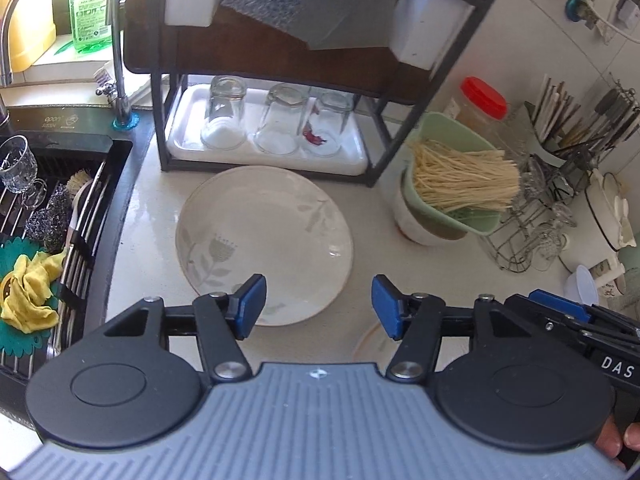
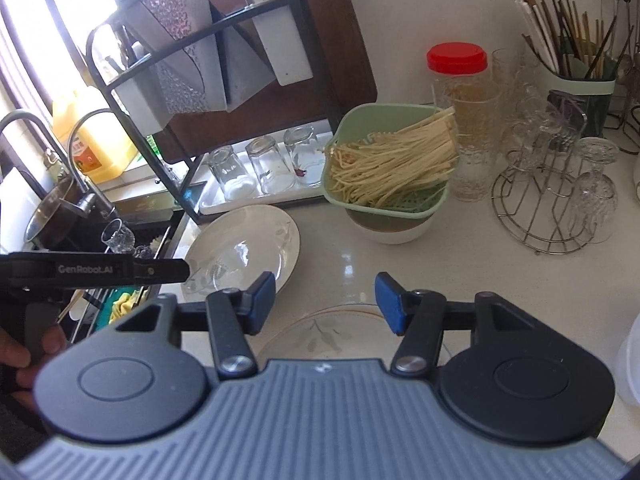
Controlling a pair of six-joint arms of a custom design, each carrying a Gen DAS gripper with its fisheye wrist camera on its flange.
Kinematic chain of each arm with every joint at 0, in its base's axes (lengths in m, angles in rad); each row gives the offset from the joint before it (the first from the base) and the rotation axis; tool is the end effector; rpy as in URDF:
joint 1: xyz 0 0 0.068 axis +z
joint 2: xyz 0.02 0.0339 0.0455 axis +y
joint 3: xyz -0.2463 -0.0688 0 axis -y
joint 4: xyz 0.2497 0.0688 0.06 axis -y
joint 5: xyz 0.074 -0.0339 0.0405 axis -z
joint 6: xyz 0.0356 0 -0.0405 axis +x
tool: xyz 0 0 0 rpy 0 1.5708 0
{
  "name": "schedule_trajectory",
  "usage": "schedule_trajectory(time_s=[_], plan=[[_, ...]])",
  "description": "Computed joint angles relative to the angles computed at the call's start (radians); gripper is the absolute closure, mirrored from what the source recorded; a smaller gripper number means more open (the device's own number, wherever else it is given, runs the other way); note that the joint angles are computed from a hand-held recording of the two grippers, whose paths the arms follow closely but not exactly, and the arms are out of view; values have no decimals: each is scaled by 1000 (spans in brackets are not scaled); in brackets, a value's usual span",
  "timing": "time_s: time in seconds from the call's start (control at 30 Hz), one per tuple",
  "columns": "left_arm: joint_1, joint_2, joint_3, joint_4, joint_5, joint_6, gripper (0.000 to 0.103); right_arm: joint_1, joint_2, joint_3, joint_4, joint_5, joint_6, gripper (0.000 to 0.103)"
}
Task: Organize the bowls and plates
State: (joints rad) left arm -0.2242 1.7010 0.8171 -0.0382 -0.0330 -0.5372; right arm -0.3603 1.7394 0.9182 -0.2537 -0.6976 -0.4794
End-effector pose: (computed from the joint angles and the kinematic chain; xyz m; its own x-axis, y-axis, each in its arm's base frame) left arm 0.3151 -0.0706 0.1154 -0.7713 -0.3487 -0.5325 -0.2234 0.9317 -0.2866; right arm 0.3109 -0.0927 0.1253 -0.7230 -0.1054 -0.6828 -0.3937 0.8750 0.2818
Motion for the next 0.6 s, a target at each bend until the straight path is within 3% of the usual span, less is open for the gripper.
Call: schedule_trajectory(time_s=[0.27, 0.6], plan=[[132, 155, 74, 33, 58, 87, 39, 132, 94, 74, 19, 69, 105, 45], [259, 360, 230, -4, 135, 162, 39, 262, 273, 193, 56, 175, 204, 46]])
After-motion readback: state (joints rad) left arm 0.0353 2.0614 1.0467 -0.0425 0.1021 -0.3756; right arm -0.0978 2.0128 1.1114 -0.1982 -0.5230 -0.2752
